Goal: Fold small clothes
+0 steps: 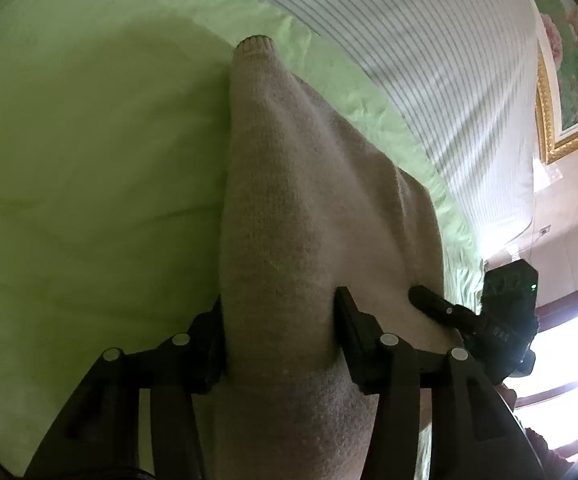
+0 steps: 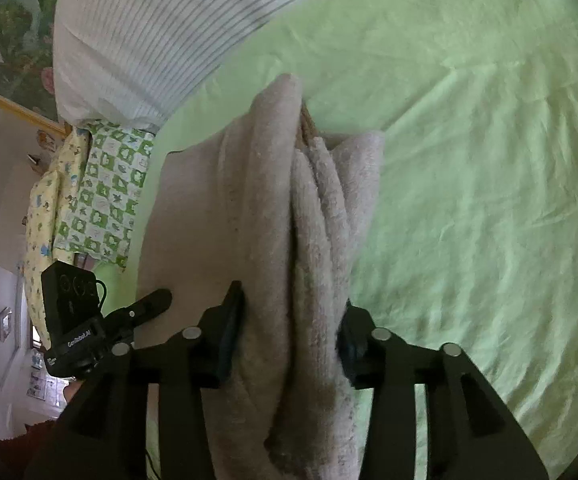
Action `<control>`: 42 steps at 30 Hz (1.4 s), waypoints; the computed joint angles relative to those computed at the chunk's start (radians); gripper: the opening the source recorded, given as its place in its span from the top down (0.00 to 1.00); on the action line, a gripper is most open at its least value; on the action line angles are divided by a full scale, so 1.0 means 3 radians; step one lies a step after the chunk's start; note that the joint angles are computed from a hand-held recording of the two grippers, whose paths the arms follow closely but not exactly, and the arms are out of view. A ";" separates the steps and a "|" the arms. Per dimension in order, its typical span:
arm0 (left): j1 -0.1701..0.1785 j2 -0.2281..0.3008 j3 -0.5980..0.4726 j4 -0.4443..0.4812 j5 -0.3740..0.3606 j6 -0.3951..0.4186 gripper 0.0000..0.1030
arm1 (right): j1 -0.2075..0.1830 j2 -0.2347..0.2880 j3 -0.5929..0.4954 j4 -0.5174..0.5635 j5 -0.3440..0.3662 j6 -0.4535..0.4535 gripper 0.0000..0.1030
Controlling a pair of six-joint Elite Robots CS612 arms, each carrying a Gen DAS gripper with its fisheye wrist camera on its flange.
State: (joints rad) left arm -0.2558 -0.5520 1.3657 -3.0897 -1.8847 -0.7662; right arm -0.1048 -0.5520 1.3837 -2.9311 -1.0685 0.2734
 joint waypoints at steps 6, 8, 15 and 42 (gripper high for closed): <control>-0.0041 -0.0234 0.0297 0.0017 0.0208 0.0025 0.49 | -0.0001 -0.0114 0.0140 -0.0139 -0.0085 0.0099 0.55; -0.0055 -0.0288 0.0379 -0.0002 0.0254 0.0016 0.49 | -0.0016 -0.0167 0.0238 -0.0241 -0.0106 0.0139 0.55; -0.0125 -0.0560 0.0813 -0.0016 0.0376 0.0125 0.49 | -0.0028 -0.0379 0.0656 -0.0738 -0.0299 0.0249 0.55; -0.0224 -0.0536 0.0895 0.0298 0.0273 0.0232 0.46 | 0.0213 -0.0382 0.0854 -0.0283 -0.1243 -0.0092 0.55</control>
